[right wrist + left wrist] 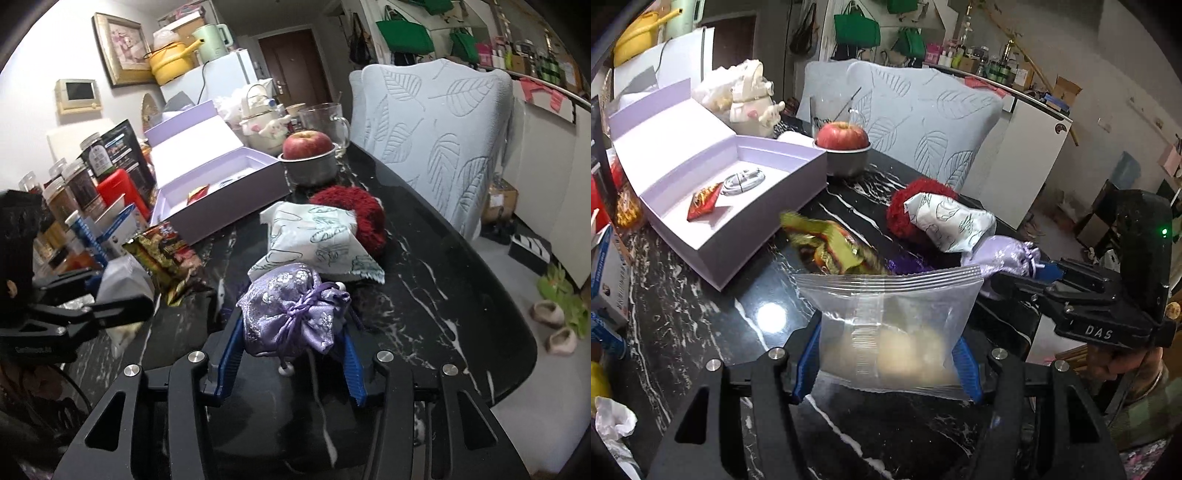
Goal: Organize soft objects
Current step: 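Lift the zip bag with the left gripper while the right gripper grasps the purple drawstring pouch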
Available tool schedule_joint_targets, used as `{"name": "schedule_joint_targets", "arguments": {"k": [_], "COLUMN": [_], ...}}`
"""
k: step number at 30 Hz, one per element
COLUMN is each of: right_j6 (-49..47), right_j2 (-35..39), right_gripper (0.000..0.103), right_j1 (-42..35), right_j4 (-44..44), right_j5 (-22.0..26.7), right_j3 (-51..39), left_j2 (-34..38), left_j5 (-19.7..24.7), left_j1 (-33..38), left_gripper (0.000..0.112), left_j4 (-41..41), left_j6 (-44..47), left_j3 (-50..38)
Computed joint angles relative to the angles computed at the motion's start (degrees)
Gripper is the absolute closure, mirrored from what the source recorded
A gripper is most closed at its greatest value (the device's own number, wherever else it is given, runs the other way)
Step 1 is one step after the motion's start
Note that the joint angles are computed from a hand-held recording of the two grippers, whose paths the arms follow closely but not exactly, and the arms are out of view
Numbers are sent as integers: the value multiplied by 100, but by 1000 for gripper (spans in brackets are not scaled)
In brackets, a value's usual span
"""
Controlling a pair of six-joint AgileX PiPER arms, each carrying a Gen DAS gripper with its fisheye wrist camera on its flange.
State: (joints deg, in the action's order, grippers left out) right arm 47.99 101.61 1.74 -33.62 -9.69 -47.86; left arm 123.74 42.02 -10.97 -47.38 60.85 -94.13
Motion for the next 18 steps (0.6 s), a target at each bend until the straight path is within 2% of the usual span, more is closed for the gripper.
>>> {"name": "schedule_joint_targets", "arguments": {"k": [7,10,18], "right_j6": [455,1119,1107], "right_j2": [-2,-41,-221], "right_gripper": [56,56,56], "right_j1": [125,123,299], "right_j4": [-443,-1122,-1137], "right_j5": [-29,-213,-321], "right_j3": [-12,23,121], "left_j2": [-191,-215,-446], "left_j5": [-85,-17,22], "left_j1": [85,139,281], "left_gripper": [51,51,51], "left_j4": [-118,-180,-518], "left_j6": [136,127,387], "left_j3": [300,365,624]}}
